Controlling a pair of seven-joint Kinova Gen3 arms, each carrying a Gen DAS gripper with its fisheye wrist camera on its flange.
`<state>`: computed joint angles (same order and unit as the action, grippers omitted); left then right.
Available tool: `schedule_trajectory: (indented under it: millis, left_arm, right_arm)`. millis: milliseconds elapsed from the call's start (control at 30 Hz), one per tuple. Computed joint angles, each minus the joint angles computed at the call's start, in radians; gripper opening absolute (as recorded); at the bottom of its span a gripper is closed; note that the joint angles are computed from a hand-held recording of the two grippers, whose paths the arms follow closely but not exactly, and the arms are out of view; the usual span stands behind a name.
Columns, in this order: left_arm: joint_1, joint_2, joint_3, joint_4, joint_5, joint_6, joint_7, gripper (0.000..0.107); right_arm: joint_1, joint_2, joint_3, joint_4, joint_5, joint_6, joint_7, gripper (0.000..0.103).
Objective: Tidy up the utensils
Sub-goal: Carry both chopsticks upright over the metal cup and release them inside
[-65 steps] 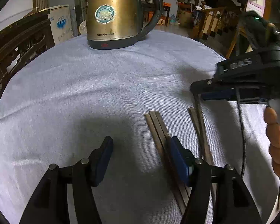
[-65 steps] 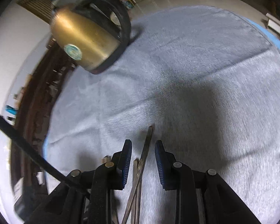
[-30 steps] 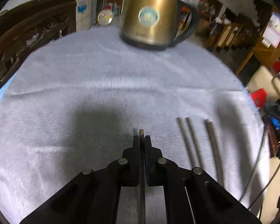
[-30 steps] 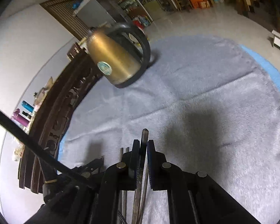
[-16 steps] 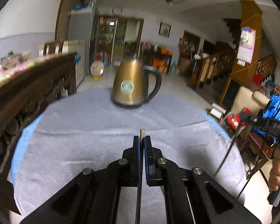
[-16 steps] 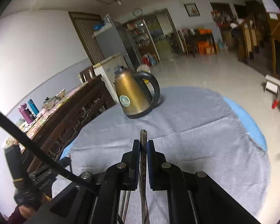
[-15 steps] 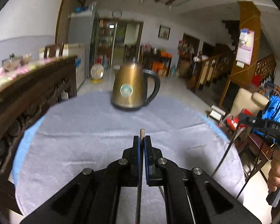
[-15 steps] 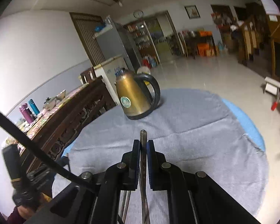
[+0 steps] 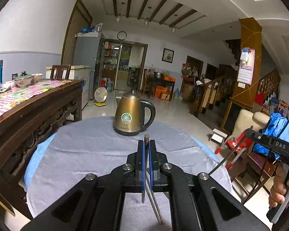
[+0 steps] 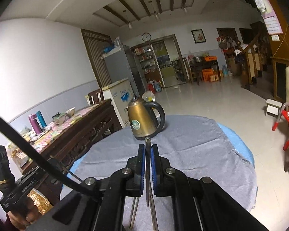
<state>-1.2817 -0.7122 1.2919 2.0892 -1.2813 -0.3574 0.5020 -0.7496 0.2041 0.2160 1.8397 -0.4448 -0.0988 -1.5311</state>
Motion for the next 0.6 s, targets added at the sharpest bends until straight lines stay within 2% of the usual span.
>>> schedule_trajectory:
  millis: [133, 200, 433, 600]
  left_arm:
    - [0.064, 0.025, -0.011, 0.009, 0.03, 0.061, -0.044, 0.004]
    - [0.108, 0.045, -0.02, 0.01, 0.032, 0.104, -0.058, 0.004]
    - [0.25, 0.06, -0.093, 0.017, 0.088, 0.196, -0.141, 0.004]
    - [0.335, 0.061, -0.133, 0.012, 0.129, 0.256, -0.2, 0.004]
  right_arm:
    - [-0.069, -0.053, 0.046, 0.043, -0.064, -0.034, 0.076, 0.006]
    - [-0.077, -0.08, 0.036, 0.067, -0.096, -0.065, 0.12, 0.006]
    - [-0.007, -0.165, -0.088, 0.135, -0.095, -0.137, 0.142, 0.006]
    - [0.051, -0.21, -0.167, 0.184, 0.007, -0.177, 0.045, 0.006]
